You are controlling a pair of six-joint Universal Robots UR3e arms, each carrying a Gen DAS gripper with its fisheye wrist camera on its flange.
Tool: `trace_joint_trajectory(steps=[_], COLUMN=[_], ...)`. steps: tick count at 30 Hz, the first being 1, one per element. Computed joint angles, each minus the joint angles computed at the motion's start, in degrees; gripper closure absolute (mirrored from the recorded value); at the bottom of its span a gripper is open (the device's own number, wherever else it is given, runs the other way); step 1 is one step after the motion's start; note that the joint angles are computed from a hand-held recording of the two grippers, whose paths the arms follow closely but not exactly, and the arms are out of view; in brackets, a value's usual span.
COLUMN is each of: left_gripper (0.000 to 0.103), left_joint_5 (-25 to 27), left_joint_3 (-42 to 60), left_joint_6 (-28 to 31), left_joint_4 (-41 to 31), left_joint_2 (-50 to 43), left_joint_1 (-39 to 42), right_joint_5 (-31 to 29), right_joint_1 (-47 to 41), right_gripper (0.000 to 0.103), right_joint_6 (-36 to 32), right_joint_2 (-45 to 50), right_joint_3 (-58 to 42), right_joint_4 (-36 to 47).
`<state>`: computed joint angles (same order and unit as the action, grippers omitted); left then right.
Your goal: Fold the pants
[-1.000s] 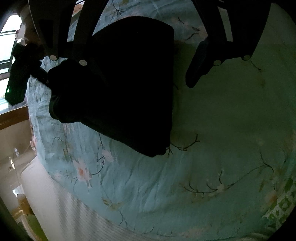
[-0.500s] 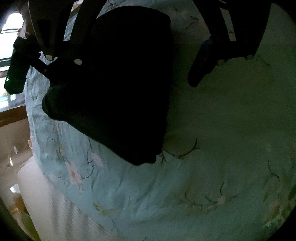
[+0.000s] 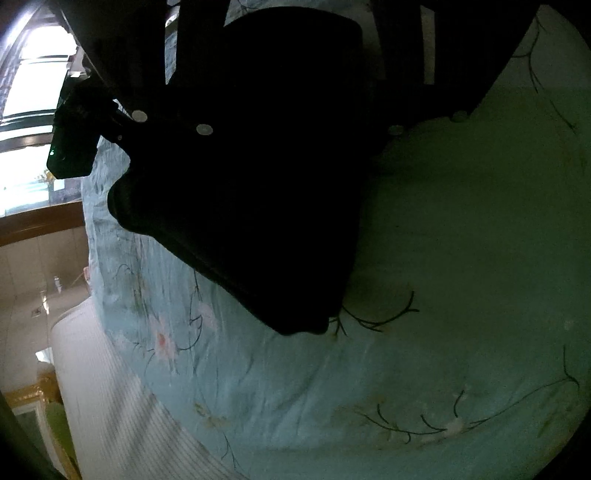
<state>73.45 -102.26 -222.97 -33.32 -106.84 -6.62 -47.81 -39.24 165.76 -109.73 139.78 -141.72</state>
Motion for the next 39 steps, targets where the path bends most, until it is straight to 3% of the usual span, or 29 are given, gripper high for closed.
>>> trace_joint_trajectory(steps=[8, 14, 25, 39], left_gripper=[0.071, 0.073, 0.072, 0.072], left_joint_5=[3.11, 6.88, 7.37, 5.45], left_joint_3=[2.85, 3.45, -3.68, -10.66], left_joint_6=[-1.52, -1.86, 2.4, 9.5], left_joint_4=[-2.82, -5.31, -8.91, -10.32], left_joint_2=[1.85, 6.73, 19.86, 25.7], left_joint_1=[-2.31, -3.45, 6.67, 19.49], right_joint_5=[2.23, 1.8, -6.69, -12.4], right_joint_1=[-0.05, 6.15, 24.44, 34.51], right_gripper=[0.061, 0.063, 0.063, 0.063], right_joint_6=[-2.57, 1.11, 13.04, 15.51], right_joint_2=[-5.86, -3.85, 19.04, 41.0], right_joint_3=[-1.95, -6.73, -26.74, -51.97], right_joint_4=[7.12, 3.87, -9.77, -6.02])
